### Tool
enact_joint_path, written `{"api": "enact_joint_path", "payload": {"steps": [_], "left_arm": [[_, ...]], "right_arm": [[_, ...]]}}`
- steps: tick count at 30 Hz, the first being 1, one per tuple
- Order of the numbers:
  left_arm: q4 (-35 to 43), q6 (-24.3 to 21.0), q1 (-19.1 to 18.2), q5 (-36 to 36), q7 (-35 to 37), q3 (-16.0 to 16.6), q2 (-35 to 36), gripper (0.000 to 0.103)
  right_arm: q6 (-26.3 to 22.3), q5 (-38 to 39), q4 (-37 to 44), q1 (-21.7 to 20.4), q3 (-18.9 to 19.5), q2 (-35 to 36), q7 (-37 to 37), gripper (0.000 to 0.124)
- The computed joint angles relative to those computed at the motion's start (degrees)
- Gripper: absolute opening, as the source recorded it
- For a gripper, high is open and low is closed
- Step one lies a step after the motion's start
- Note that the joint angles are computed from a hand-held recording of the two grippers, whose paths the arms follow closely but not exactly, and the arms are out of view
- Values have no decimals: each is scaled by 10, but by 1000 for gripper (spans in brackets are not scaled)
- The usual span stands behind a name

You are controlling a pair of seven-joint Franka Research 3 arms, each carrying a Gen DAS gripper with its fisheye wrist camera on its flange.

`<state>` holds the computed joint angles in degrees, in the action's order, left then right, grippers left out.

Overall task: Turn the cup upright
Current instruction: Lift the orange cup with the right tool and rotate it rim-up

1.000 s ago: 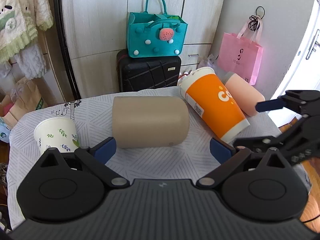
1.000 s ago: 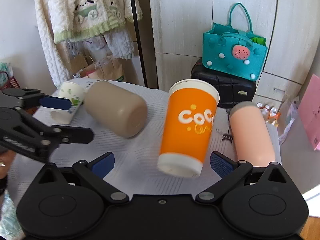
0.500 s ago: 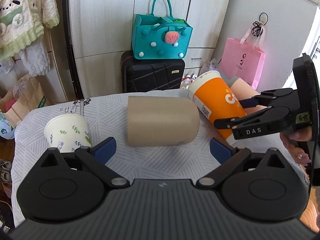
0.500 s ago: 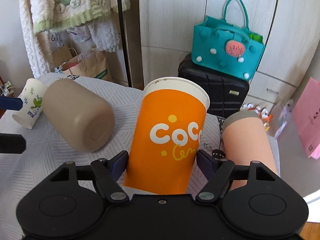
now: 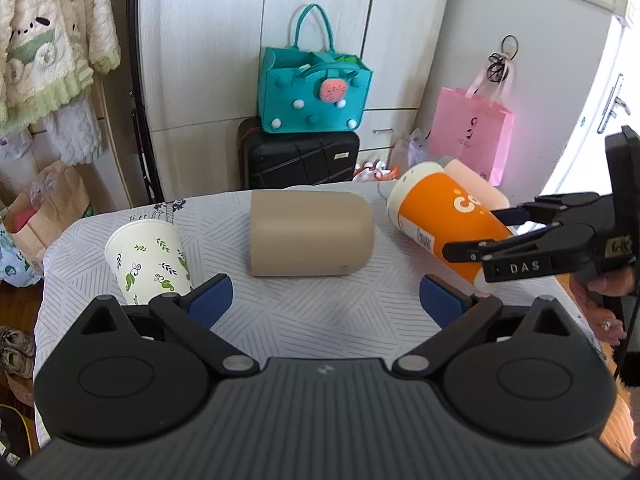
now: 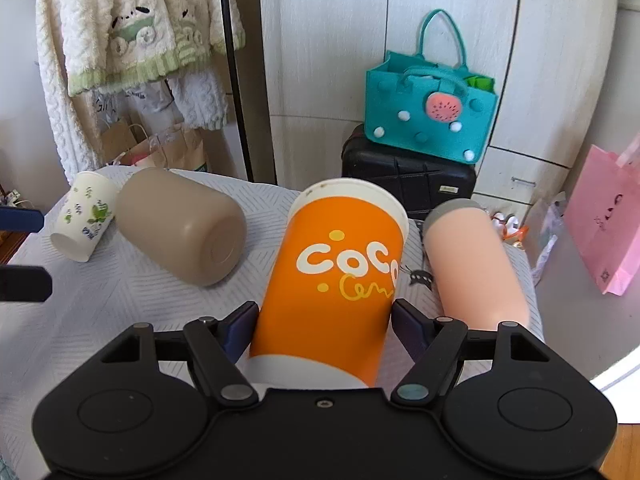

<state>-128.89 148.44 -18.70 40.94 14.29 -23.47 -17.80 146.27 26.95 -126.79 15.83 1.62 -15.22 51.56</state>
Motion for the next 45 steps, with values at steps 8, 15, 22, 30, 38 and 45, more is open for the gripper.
{"api": "enact_joint_path", "payload": {"steps": [8,15,22,30,38,45], "left_arm": [[-21,-6,-7,8,-25,-14,-33,101],[-56,-10,-9,5,-49,-26,-79,101],[-84,-26,-17,-21,-32,-23,-117,101],[-119,-46,-15,-40,-35,-30,-178,101],[-145,-38,-24,-67,-24,-25,-200,102],[-160,8,-26,-89,-23,-22,-185,102]], "right_arm": [[10,23,-79,5,-12,-90,-4,76],[54,87,-162,44,-35,-179,-45,74],[76,142,-214,88,-42,-220,-47,74],[61,172,-202,131,-35,-213,-71,74],[47,181,-208,130,-11,-217,-70,74],[47,117,-218,114,14,-216,-21,75]]}}
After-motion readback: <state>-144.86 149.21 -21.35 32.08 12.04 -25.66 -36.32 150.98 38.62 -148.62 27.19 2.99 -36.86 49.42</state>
